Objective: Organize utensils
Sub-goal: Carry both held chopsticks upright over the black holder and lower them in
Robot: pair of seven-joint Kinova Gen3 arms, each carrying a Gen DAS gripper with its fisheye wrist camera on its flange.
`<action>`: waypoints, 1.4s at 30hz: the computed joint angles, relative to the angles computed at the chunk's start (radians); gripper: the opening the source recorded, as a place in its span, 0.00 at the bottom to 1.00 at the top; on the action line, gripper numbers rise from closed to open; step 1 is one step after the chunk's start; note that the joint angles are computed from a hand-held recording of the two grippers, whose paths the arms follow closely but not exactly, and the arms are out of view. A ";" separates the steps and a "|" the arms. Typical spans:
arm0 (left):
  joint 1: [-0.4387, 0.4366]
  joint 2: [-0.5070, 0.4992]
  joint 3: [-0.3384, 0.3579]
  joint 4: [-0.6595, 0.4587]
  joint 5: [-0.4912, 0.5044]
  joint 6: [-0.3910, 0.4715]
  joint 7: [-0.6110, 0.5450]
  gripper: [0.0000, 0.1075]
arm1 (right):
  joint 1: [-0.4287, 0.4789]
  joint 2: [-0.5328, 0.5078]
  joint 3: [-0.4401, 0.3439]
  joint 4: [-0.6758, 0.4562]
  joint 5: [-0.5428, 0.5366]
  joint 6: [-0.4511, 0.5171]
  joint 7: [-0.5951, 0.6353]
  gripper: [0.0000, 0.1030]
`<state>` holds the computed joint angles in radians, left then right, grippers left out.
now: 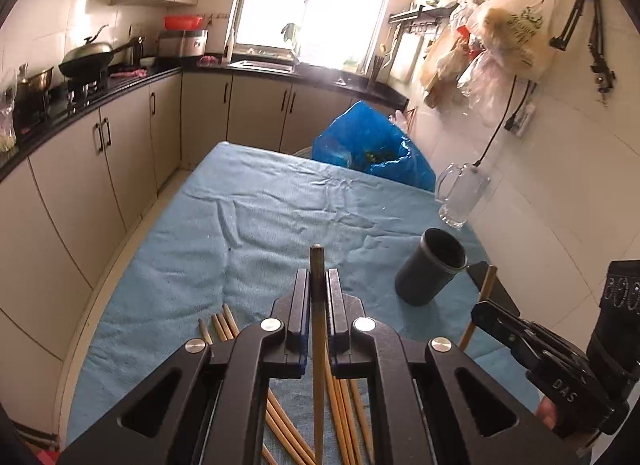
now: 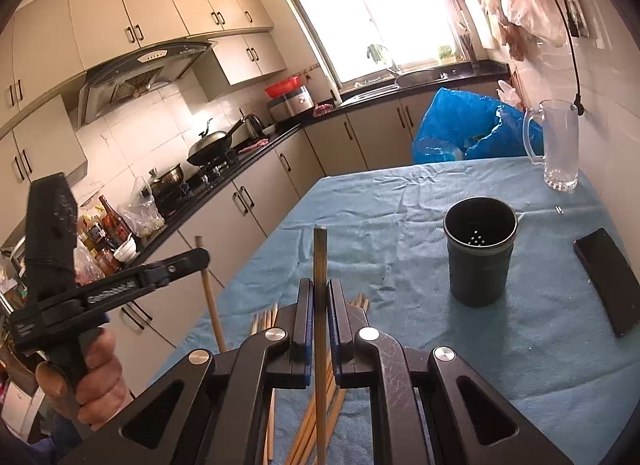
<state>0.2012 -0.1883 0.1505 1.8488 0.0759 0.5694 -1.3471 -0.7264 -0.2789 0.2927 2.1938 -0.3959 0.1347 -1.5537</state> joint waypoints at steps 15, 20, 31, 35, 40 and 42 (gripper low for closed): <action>0.001 -0.031 0.003 0.002 -0.005 0.003 -0.003 0.06 | 0.147 -0.035 -0.148 0.023 0.109 -0.037 -0.133 0.07; 0.004 -0.029 -0.002 -0.005 0.006 0.008 -0.017 0.06 | 0.158 -0.051 -0.150 0.033 0.139 -0.044 -0.169 0.07; 0.011 -0.007 0.014 -0.061 -0.004 0.040 -0.014 0.06 | 0.148 -0.077 -0.101 0.045 0.178 -0.048 -0.218 0.07; 0.021 0.011 0.022 -0.096 -0.009 0.056 -0.017 0.06 | 0.169 -0.093 -0.094 0.047 0.188 -0.044 -0.229 0.07; 0.037 0.051 0.037 -0.164 -0.025 0.087 -0.014 0.06 | 0.176 -0.109 -0.060 0.036 0.196 -0.032 -0.231 0.07; 0.046 0.071 0.040 -0.196 -0.027 0.097 -0.016 0.06 | 0.180 -0.113 -0.047 0.028 0.197 -0.027 -0.228 0.07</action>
<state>0.2477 -0.1171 0.1906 1.6528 0.0490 0.6666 -1.3631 -0.5461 -0.3921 0.2457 2.2219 -0.1994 0.1081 -1.7822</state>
